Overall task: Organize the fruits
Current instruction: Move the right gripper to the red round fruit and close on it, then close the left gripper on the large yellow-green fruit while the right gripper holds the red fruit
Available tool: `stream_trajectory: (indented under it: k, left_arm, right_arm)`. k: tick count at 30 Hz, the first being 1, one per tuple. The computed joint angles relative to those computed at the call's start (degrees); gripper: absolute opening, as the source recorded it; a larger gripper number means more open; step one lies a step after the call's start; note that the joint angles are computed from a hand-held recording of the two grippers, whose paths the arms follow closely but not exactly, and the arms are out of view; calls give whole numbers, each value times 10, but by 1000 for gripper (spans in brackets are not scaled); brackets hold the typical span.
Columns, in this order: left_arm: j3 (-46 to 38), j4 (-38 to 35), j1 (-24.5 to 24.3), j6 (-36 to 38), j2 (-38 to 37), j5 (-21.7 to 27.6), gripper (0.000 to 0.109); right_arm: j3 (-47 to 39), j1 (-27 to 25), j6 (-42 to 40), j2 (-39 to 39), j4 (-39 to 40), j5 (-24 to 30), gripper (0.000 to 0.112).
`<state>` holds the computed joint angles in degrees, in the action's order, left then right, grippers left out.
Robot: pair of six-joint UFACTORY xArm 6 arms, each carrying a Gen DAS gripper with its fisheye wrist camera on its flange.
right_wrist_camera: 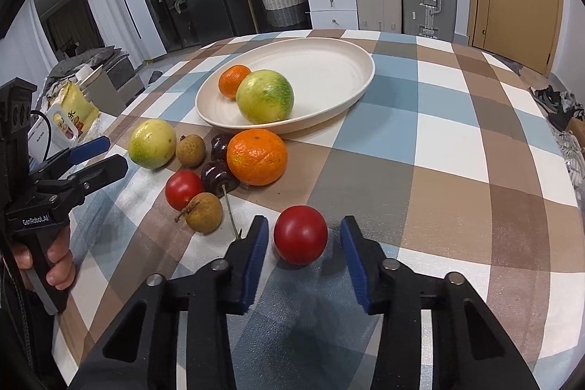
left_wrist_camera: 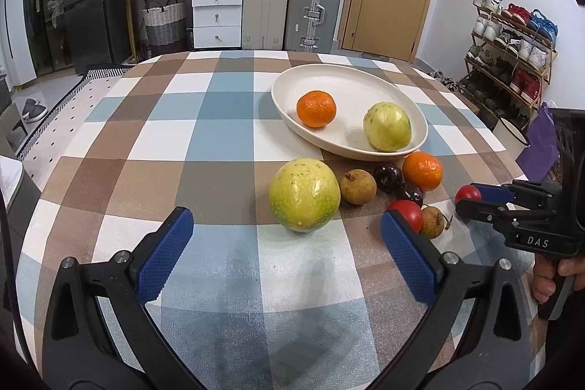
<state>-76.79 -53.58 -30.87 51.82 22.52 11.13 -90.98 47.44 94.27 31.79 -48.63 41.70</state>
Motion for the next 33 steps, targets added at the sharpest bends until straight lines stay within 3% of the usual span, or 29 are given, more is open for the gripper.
stream_trajectory:
  k: [3, 8, 14, 20, 24, 33]
  left_arm:
    - [-3, 12, 0, -9, 4, 3, 102]
    - [-1, 20, 2, -13, 2, 9, 102]
    - [-23, 59, 8, -56, 20, 28, 102]
    - [-53, 155, 9, -145, 48, 32, 101]
    - [-65, 162, 7, -151, 56, 40, 99]
    - [-113, 221, 12, -210, 90, 85, 68]
  right_arm:
    - [1, 0, -1, -1, -1, -2, 29]
    - [-5, 4, -9, 2, -9, 3, 29]
    - [1, 6, 6, -4, -27, 8, 29]
    - [7, 8, 23, -10, -42, 8, 29]
    - [9, 7, 27, -11, -44, 8, 29]
    - [12, 7, 31, -13, -46, 5, 29]
